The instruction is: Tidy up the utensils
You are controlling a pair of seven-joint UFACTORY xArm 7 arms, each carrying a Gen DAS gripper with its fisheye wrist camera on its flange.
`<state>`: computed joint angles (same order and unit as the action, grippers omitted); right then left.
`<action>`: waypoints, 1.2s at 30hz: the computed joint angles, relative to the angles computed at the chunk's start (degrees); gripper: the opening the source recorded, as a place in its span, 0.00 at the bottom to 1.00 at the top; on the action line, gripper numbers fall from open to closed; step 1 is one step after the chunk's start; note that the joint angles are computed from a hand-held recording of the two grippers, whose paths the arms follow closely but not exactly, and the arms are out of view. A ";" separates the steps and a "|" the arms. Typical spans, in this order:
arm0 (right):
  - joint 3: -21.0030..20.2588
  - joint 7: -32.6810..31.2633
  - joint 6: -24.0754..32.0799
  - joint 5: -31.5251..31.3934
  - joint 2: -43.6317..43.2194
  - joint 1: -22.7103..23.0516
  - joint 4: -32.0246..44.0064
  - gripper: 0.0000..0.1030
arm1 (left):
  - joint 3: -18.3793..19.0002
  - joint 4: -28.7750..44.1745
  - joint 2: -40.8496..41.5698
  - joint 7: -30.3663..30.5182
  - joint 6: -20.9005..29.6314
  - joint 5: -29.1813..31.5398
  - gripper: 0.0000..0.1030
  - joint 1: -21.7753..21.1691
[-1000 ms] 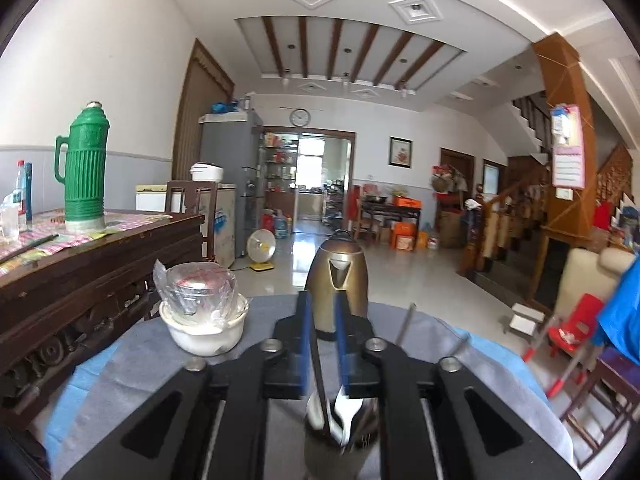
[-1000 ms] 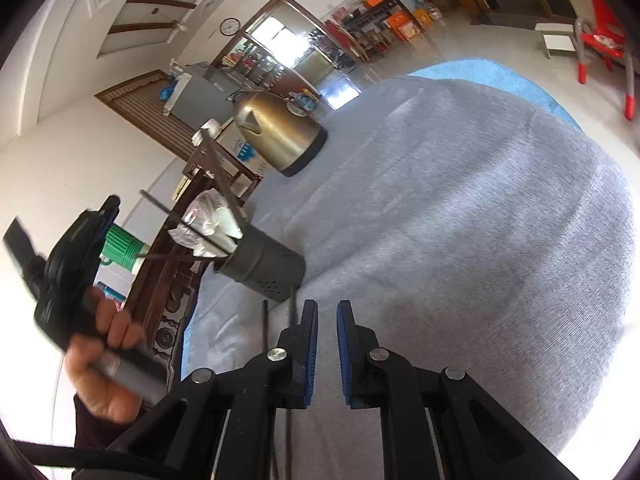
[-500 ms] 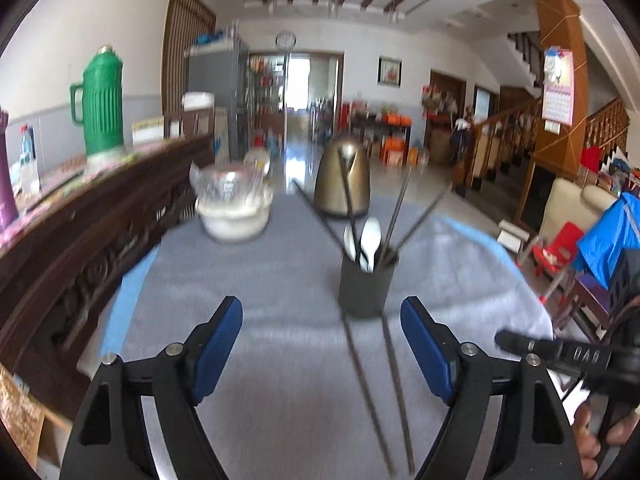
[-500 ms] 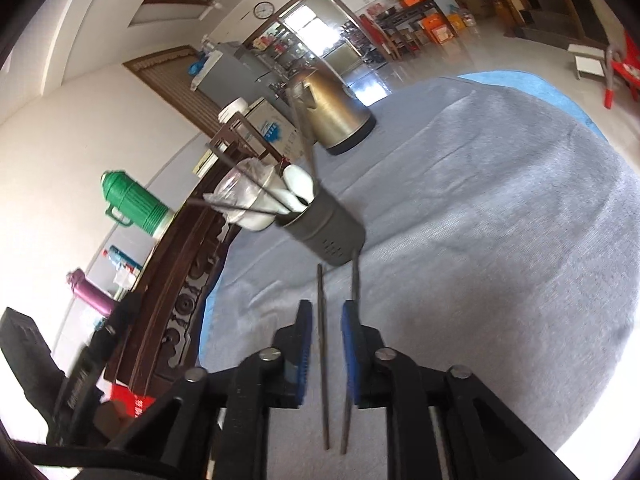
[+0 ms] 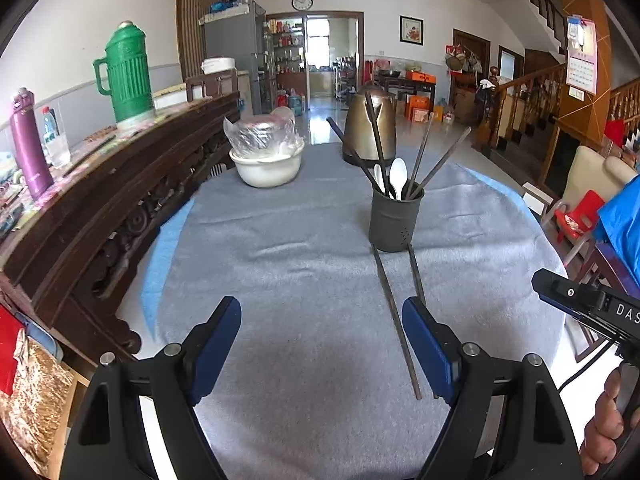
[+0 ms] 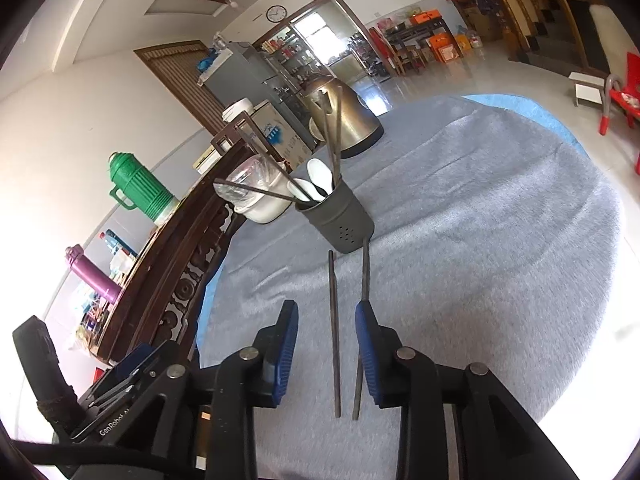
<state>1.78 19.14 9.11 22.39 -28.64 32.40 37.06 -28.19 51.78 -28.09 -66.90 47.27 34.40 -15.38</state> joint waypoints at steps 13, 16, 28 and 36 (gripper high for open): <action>4.90 5.01 1.74 -5.49 -6.22 -1.98 -2.68 0.31 | -4.12 -0.56 -6.98 0.51 7.21 0.48 0.81 0.38; 5.64 5.82 2.19 -6.66 -7.11 -1.93 -2.77 0.31 | -4.80 -0.61 -7.78 0.82 8.09 0.32 0.82 0.78; 6.33 6.95 2.37 -8.96 -6.26 -0.69 -2.14 0.33 | -5.55 -1.39 -8.30 1.94 10.33 -0.97 0.82 0.96; 6.98 7.09 2.62 -9.60 -5.80 -0.40 -1.86 0.33 | -5.19 -1.75 -8.63 1.86 11.52 -1.66 0.82 0.76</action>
<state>8.76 26.23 11.73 12.79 -34.44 31.99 35.20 -33.37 50.03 -36.72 -65.05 58.79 32.74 -14.62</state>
